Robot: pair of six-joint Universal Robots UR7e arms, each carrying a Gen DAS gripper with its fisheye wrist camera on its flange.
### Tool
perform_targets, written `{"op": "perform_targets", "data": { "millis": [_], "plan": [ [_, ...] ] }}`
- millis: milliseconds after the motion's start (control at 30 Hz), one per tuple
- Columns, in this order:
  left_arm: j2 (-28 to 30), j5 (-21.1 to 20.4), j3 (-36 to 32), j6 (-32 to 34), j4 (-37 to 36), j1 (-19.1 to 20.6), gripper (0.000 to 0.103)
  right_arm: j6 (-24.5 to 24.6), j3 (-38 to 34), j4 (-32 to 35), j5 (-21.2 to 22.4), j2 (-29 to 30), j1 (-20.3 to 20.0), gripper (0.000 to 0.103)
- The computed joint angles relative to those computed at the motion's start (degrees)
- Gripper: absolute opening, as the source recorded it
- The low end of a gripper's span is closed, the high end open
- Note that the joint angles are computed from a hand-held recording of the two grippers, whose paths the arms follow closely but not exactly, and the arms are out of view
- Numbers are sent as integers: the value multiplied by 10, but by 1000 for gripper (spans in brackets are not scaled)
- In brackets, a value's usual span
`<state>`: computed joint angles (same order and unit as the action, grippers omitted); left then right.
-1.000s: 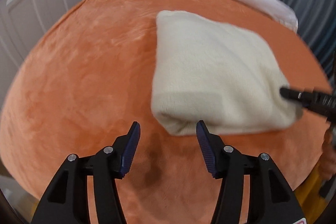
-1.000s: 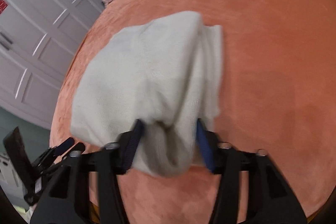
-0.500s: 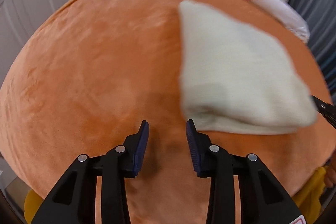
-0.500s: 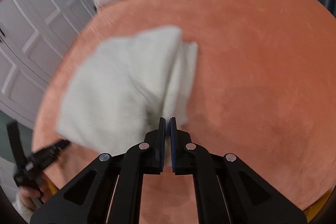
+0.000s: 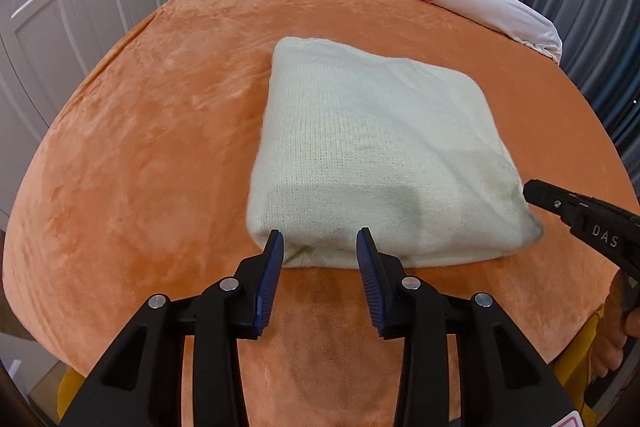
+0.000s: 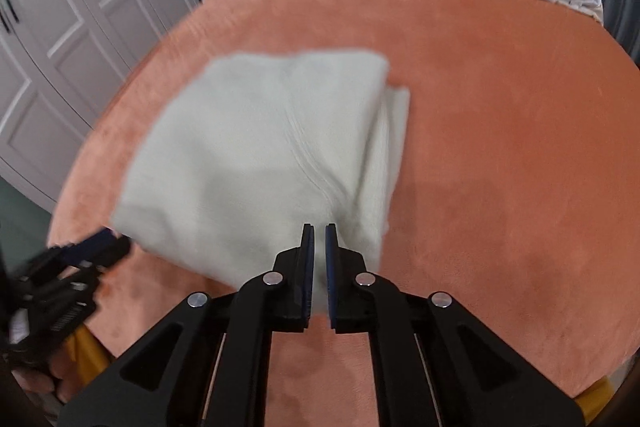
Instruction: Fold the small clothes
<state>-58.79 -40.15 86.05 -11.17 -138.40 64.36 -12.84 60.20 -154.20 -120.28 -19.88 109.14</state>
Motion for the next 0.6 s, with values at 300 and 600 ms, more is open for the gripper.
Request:
{"op": "perform_targets", "data": {
  "millis": [300, 600],
  "plan": [
    [0, 42, 21, 0, -11, -18, 36, -21, 27, -39, -39, 4, 8, 10],
    [10, 77, 92, 23, -140, -40, 74, -36, 166, -178, -86, -50, 12, 59]
  ]
}}
